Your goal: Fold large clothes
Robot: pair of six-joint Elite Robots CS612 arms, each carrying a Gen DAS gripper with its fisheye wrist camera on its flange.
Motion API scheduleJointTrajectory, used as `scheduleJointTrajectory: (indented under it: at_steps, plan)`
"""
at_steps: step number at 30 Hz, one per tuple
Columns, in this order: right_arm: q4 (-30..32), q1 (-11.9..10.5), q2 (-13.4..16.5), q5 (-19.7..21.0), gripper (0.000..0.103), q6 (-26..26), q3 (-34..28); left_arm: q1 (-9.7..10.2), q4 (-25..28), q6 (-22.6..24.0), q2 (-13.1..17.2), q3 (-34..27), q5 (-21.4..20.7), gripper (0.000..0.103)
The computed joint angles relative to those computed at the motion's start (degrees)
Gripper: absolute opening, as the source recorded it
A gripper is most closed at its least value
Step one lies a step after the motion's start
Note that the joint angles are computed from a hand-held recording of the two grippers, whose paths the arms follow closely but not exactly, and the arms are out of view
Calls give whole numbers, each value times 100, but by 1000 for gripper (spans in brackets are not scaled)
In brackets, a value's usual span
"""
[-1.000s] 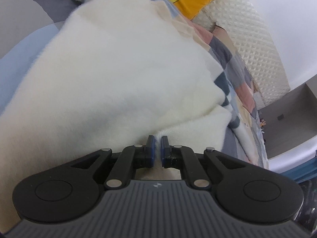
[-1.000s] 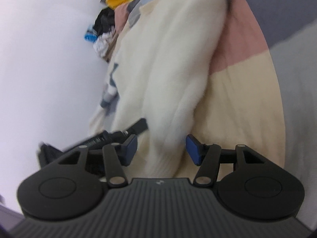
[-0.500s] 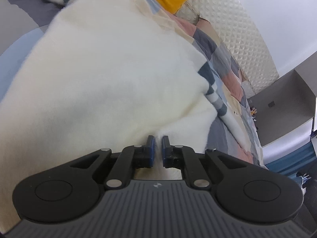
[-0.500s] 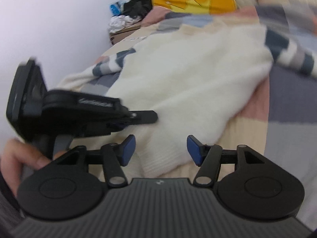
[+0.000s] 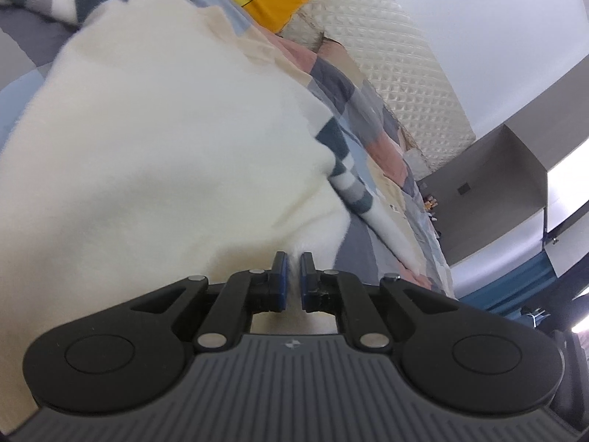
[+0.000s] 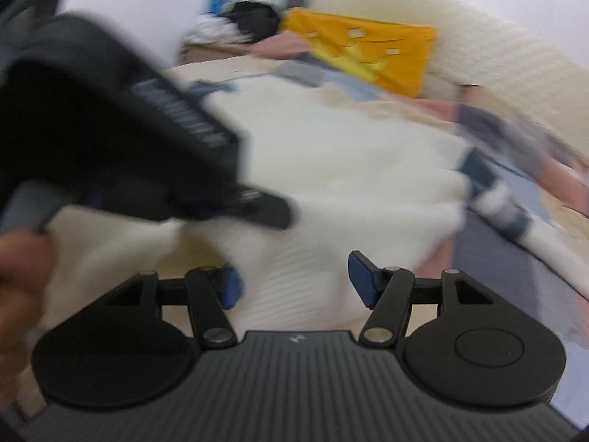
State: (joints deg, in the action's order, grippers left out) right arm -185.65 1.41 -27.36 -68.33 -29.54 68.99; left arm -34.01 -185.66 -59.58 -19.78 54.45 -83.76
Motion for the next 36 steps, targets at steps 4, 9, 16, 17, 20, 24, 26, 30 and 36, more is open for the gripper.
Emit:
scheduleJointTrajectory:
  at_steps: [4,9,16,17,20,24,26,30,36]
  plan:
    - [-445,-46,-13,-296,59,611,45,8,-330,146,92,-115,-308,10]
    - [77,-92,-123,-452,24,1215,112,-17,-469,248,116,-118,-429,22]
    - [2372,-120,-154,-833,25,2055,-268,-38,-700,42,-2,152,-92,31]
    - [2610,-129,-173,-822,22,2055,-299,-47,-510,31,-63,229,12,31]
    - [2806,-128,-286,-835,14,1700,-275,-80,131,-15,-236,424,375,31]
    - [2506,-126,-586,-840,6,738,24,-74,91,-359,-356,676,637,31]
    - [2276,-150,-740,-838,5,279,187,-74,-167,-478,-457,873,828,31]
    - [2762,-235,-911,-914,5,-201,164,-94,-358,-556,-770,1346,1335,31]
    - [4190,-212,-803,-1658,5,-567,-232,-70,637,-620,-1218,1886,1465,49]
